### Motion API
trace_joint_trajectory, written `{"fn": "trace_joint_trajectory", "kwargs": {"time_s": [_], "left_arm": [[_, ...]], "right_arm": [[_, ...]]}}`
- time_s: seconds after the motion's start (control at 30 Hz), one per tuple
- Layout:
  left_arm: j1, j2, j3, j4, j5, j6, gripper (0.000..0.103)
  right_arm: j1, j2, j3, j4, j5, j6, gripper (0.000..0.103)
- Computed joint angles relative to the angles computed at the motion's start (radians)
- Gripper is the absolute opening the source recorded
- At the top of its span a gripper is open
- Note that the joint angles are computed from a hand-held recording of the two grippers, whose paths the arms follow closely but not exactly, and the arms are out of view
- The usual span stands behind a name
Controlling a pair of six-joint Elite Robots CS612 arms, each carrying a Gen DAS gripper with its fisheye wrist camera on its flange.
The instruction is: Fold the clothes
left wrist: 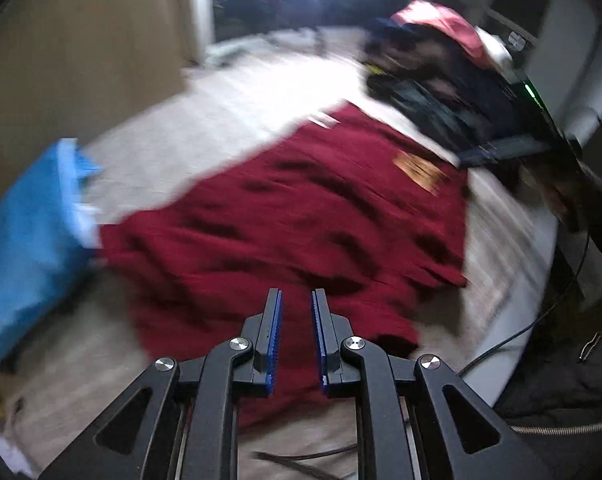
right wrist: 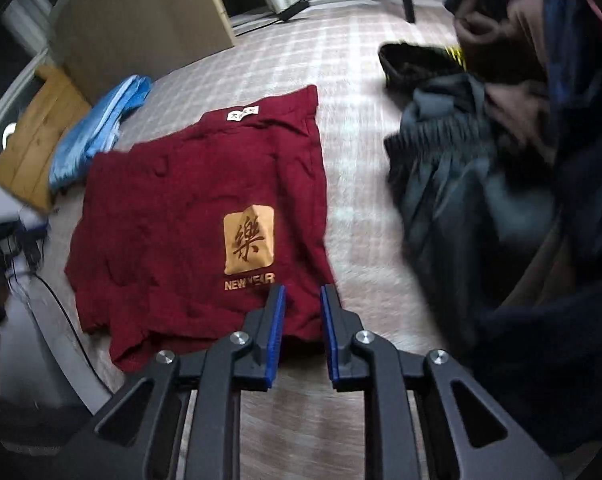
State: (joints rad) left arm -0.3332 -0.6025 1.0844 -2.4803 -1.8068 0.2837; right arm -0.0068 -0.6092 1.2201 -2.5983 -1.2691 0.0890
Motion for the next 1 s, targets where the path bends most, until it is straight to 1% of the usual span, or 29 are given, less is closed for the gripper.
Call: {"fn": "trace_joint_trajectory", "kwargs": {"time_s": [0.03,0.07,0.1,0.17,0.2,0.23,0.27,0.3,0.33,0.37,0.4,0.5,0.57,0.6,0.67,0.73,0.77,0.87,0.9,0.97,1.0], "left_arm": [[-0.008,-0.003,0.006,0.005,-0.007,0.019,0.014],[-0.017,-0.006,0.012,0.011,-0.014,0.038,0.014],[-0.025,-0.009,0.017,0.018,-0.02,0.057,0.014],[-0.04,-0.014,0.027,0.005,-0.041,0.08,0.014],[-0.044,-0.02,0.033,-0.006,-0.06,0.078,0.014],[-0.05,-0.019,0.029,-0.012,-0.087,0.072,0.016],[-0.057,-0.015,0.024,-0.026,-0.096,0.054,0.019],[-0.067,-0.008,0.016,-0.054,-0.1,0.014,0.02],[-0.077,0.002,0.002,-0.062,-0.109,-0.019,0.02],[-0.086,0.013,-0.013,-0.07,-0.118,-0.051,0.021],[-0.096,0.024,-0.027,-0.079,-0.122,-0.081,0.021],[-0.133,0.05,-0.057,-0.097,-0.063,-0.13,0.024],[-0.157,0.07,-0.081,-0.104,-0.023,-0.162,0.032],[-0.168,0.08,-0.094,-0.105,-0.004,-0.178,0.033],[-0.184,0.103,-0.128,-0.088,0.033,-0.213,0.036],[-0.201,0.128,-0.168,-0.062,0.078,-0.242,0.042],[-0.206,0.135,-0.182,-0.047,0.091,-0.247,0.042],[-0.222,0.16,-0.226,-0.002,0.131,-0.263,0.043],[-0.227,0.168,-0.24,0.013,0.144,-0.267,0.043],[-0.237,0.177,-0.255,0.023,0.181,-0.265,0.045],[-0.241,0.179,-0.257,0.018,0.199,-0.264,0.045]], "right_arm": [[0.007,0.005,-0.011,0.025,-0.03,-0.027,0.018],[0.019,0.01,-0.023,0.053,-0.087,-0.052,0.018],[0.026,0.007,-0.027,0.066,-0.123,-0.07,0.015],[0.025,-0.008,-0.018,0.063,-0.135,-0.05,0.016],[0.021,-0.019,-0.01,0.04,-0.135,-0.043,0.018],[0.018,-0.028,-0.003,0.01,-0.14,-0.042,0.018],[0.014,-0.031,-0.01,-0.005,-0.14,-0.051,0.019],[0.01,-0.032,-0.02,-0.018,-0.139,-0.061,0.02],[0.006,-0.033,-0.031,-0.03,-0.138,-0.071,0.022],[0.002,-0.023,-0.061,-0.018,-0.129,-0.096,0.026],[-0.001,-0.011,-0.095,-0.003,-0.12,-0.124,0.028],[-0.002,0.057,-0.237,0.076,-0.104,-0.216,0.031],[-0.01,0.116,-0.352,0.172,-0.067,-0.263,0.031],[-0.012,0.14,-0.398,0.218,-0.059,-0.288,0.032],[-0.009,0.191,-0.493,0.309,-0.072,-0.357,0.035],[-0.005,0.217,-0.535,0.348,-0.094,-0.416,0.036],[-0.005,0.237,-0.568,0.377,-0.088,-0.436,0.036],[-0.013,0.27,-0.629,0.448,-0.043,-0.46,0.037],[-0.014,0.286,-0.656,0.463,-0.034,-0.464,0.039],[-0.015,0.318,-0.713,0.49,-0.018,-0.46,0.043],[-0.017,0.338,-0.749,0.51,-0.009,-0.455,0.044]]}}
